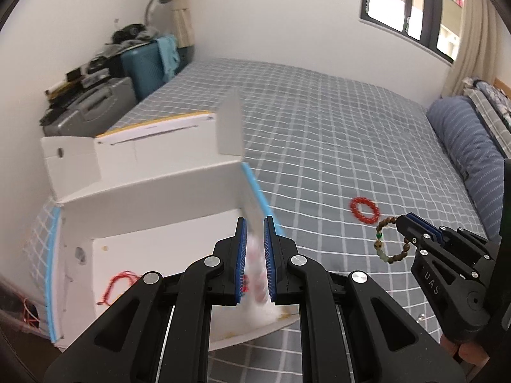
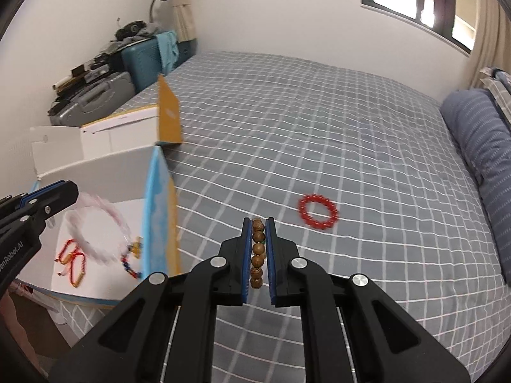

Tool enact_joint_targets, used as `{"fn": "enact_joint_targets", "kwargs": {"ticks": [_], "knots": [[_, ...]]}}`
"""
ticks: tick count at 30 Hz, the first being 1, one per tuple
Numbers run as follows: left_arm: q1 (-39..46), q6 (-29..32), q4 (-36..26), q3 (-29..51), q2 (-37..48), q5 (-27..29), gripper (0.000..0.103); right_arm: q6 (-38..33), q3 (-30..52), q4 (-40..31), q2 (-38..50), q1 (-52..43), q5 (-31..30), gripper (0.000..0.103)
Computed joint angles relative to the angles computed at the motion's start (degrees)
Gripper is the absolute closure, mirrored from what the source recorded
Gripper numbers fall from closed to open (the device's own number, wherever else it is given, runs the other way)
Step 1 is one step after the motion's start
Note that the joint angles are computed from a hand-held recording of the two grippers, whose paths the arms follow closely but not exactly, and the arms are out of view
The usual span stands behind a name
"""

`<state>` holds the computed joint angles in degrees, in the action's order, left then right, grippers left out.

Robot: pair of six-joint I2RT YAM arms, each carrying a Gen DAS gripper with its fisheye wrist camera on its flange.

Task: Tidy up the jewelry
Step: 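Carry the pink bracelet and brown wooden bracelet over the cardboard box, then open both tools to drop the bracelets into the box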

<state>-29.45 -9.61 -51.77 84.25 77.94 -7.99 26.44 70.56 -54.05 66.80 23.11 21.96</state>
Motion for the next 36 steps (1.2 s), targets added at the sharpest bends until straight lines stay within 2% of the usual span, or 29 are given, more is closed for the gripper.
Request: {"fn": "enact_joint_targets", "kwargs": {"ticks": [9,21,27,33,36], "knots": [[12.64,5.28,-0.87,-2.52,-3.43,5.71,0.092,5.04,8.34,1.24,9.37,11.89,3.97,0.095],[28.39,12.29,3.21,-11.49,-3.67,11.05,0.092,5.34,14.15,5.55,22.53,19.78,5.16,0.095],[32.72,14.23,6.33,-14.7,-0.06,12.91,0.092,6.17,13.75,7.74,28.1,19.48,1.78,0.095],[32.83,14.06,7.5,-15.15,1.33,13.05,0.092,5.89,12.9,8.69,29.09,18.34,-0.44,0.095],[32.9,13.8,8.05,-15.43,0.98,12.92,0.09,5.9,13.1,8.53,29.06,18.18,-0.4,0.091]]}}
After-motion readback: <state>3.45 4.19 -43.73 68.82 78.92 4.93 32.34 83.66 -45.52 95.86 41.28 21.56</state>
